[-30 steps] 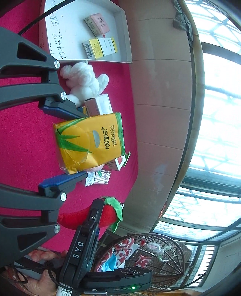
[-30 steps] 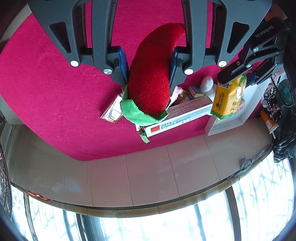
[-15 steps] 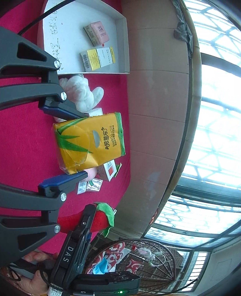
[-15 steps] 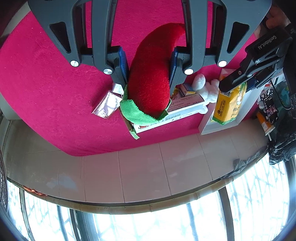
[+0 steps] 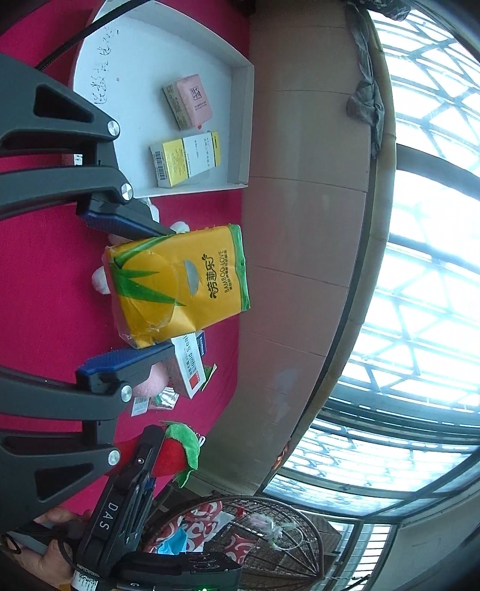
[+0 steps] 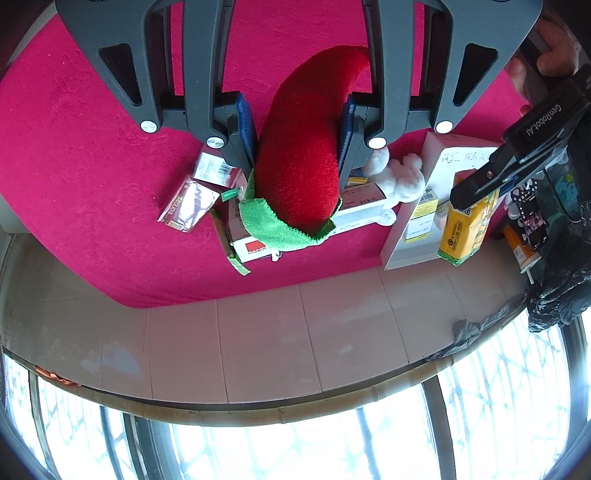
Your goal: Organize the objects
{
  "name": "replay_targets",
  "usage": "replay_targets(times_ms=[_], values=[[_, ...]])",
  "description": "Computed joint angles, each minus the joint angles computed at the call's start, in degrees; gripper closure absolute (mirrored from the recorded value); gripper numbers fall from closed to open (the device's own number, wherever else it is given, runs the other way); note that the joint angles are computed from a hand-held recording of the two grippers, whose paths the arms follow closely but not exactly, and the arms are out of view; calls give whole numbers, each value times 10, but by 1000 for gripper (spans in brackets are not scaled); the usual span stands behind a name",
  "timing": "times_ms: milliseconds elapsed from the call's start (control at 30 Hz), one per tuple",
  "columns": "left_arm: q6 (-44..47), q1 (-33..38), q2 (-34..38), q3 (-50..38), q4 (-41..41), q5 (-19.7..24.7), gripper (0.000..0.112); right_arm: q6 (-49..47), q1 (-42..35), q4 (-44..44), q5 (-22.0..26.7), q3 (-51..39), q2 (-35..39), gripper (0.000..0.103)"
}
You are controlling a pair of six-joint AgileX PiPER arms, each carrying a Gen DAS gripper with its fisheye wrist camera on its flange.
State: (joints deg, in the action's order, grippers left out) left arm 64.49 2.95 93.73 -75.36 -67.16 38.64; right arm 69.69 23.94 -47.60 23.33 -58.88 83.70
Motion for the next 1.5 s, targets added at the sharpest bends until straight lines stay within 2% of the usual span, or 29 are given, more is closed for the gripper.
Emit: replay_targets(times_ms=[700, 1133, 1333, 1500], values=[[-30, 83, 42, -47, -12, 19, 59, -53, 54, 13, 26, -115, 82, 67], [-64, 138, 85, -93, -12, 32, 59, -150, 80, 84, 48, -226, 155, 67], [-93, 165, 114, -124, 2, 35, 59, -233, 87, 153, 64, -297, 204, 67], [-120, 171, 130, -150, 58, -7, 58, -301, 95, 205, 86, -366, 252, 67]])
